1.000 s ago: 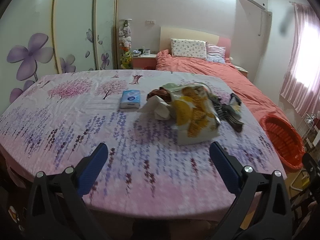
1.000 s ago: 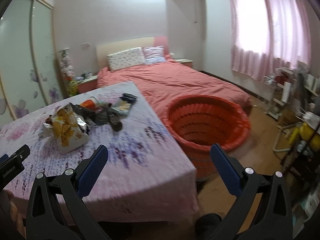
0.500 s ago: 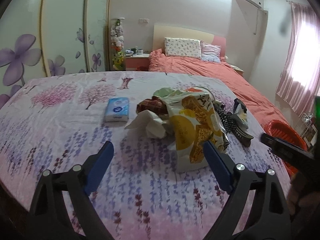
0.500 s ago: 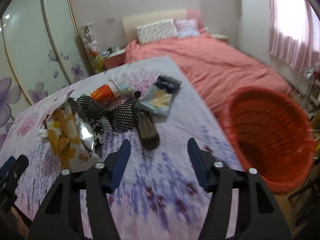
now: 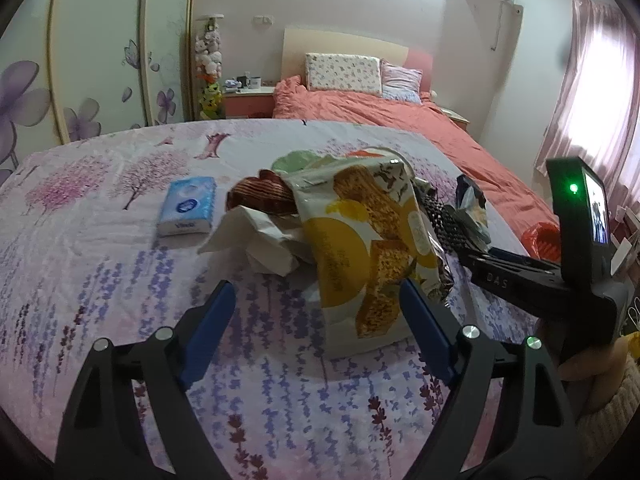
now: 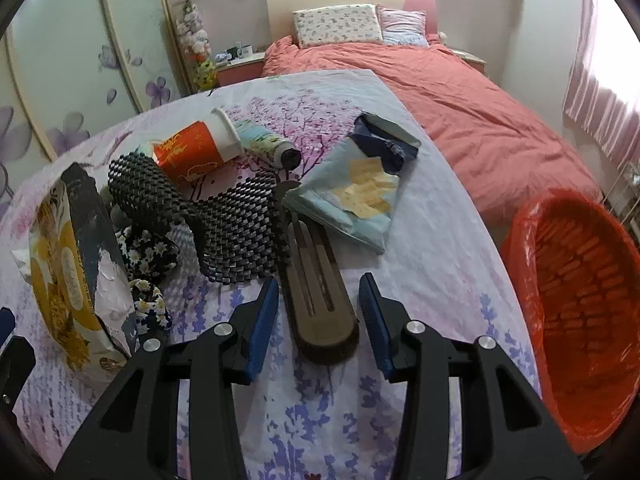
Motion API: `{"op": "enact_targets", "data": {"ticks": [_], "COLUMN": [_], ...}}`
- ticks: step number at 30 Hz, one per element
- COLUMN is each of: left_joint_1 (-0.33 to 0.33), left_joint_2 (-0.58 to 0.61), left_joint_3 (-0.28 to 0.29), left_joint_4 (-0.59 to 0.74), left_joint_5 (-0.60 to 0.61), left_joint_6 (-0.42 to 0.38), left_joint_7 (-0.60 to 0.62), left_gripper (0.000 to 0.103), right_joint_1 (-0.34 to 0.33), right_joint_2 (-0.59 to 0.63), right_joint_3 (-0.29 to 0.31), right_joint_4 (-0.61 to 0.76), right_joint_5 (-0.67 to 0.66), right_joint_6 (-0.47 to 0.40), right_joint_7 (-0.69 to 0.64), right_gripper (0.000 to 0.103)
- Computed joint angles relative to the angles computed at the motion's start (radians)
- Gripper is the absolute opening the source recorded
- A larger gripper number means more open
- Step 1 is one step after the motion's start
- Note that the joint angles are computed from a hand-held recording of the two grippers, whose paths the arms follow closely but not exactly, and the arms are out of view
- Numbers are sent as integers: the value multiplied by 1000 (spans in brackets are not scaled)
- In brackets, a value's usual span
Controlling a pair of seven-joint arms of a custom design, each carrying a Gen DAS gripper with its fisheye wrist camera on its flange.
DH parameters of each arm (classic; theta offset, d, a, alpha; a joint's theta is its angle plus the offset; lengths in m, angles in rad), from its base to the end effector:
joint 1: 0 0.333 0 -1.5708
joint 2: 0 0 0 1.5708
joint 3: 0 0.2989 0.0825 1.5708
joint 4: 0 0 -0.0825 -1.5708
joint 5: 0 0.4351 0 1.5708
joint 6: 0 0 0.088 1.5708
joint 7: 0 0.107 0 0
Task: Collect trash
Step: 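Reach the left tool to the yellow snack bag and close on it, then lift the yellow snack bag with the left tool and drop it into the orange basket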
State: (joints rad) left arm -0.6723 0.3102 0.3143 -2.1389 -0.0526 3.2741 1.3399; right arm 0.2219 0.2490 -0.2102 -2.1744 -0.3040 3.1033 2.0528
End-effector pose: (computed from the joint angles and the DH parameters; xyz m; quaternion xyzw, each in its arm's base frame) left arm 0.6079 -0.2294 0.3121 -0.6024 0.6851 -0.3446 0.2214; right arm 0.6345 0.0349 0.3007 -0.6152 0.7122 -0.2365 0.2415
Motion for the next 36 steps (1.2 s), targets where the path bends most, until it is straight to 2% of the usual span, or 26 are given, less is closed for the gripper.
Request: {"op": "enact_targets", "data": {"ticks": [1,3,5,12,14,15,16,17,19,23,31,33,35,36], "left_joint_1": [49,124,177,328,385,428,479,509,597,629,692,707,727,729], "left_joint_2": [0,3,9,44,64,74,84,92,109,110,71,59,48,41], "left_joint_3": [-50,-126,-179,-336,-398,-443,-499,-533,-628,-671,-734,-749,-766,-767], "left_joint_4": [7,18,30,82,107,121,131,137,147,136,82,70,60,54], "left_joint_5": [5,17,35,93,96,91,77,66,26,4,13,22,36,42], "left_joint_6": [-9,-22,-32,-80,-109,-128,-141,-145,-149,-114,-40,-28,-19,-14], "left_joint_7": [5,6,1,0,12,27,51,68,128,166,205,205,204,202], "left_gripper": [82,81,79,79,74,72,67,61,54,40,19,16,12,12], "right_joint_1": [-3,-26,-70,-128,-155,-157,-139,-115,-97,-138,-191,-222,-276,-325], "right_joint_2": [-5,-8,-25,-45,-49,-48,-45,-44,-41,-51,-75,-82,-90,-95], "right_joint_3": [5,31,76,143,172,175,158,134,117,164,228,262,321,371], "right_joint_4": [-5,-6,-30,-71,-80,-81,-80,-82,-80,-92,-120,-128,-141,-146], "right_joint_5": [1,21,67,189,232,244,244,237,237,281,351,369,387,395], "right_joint_6": [1,1,17,49,58,62,65,69,73,84,119,129,145,153], "right_joint_7": [-11,-34,-81,-193,-229,-240,-238,-233,-233,-270,-324,-342,-364,-375], "right_gripper": [33,33,33,33,33,33,33,33,33,33,33,33,33,33]}}
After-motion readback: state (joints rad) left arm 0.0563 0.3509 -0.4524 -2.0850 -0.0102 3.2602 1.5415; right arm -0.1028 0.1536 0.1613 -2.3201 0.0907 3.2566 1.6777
